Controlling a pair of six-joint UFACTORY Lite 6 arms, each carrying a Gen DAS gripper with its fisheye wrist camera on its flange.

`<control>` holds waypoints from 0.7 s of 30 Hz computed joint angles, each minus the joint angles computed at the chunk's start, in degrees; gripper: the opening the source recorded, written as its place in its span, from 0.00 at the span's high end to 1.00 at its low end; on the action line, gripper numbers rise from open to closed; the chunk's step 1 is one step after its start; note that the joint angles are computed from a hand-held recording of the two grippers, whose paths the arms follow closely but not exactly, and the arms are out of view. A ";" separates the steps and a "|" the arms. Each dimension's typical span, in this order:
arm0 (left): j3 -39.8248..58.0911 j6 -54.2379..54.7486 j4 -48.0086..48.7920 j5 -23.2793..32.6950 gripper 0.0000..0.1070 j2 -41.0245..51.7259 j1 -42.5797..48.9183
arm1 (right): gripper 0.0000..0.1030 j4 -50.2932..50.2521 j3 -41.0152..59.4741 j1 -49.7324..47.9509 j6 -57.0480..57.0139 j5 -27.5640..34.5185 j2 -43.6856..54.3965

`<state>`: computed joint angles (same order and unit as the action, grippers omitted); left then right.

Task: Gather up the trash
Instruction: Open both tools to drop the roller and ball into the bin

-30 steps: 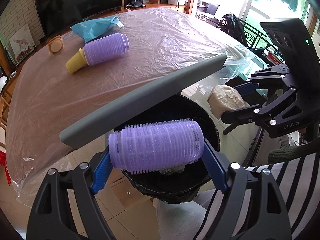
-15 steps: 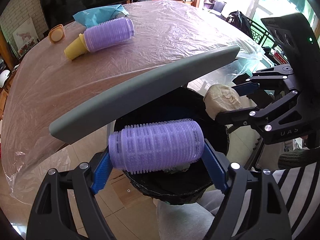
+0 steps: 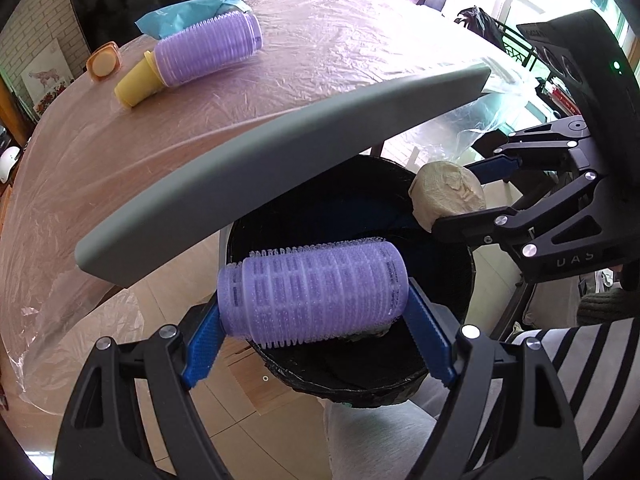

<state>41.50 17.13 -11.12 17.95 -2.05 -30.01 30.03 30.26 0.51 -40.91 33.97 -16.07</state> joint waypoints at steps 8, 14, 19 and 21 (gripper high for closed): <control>0.57 -3.60 4.08 -1.21 0.23 2.33 -1.14 | 0.50 -1.29 -0.19 2.65 2.56 -3.03 2.21; 1.14 -5.29 5.69 -1.20 0.23 3.12 -1.77 | 0.50 -0.91 -0.41 2.67 2.29 -3.94 3.09; 1.31 -4.70 5.52 -0.93 0.23 2.97 -1.55 | 0.50 -0.92 -0.56 2.47 2.24 -3.86 2.86; 1.12 -4.58 5.43 -1.07 0.23 2.82 -1.59 | 0.50 -1.03 -0.57 2.47 2.31 -3.89 2.84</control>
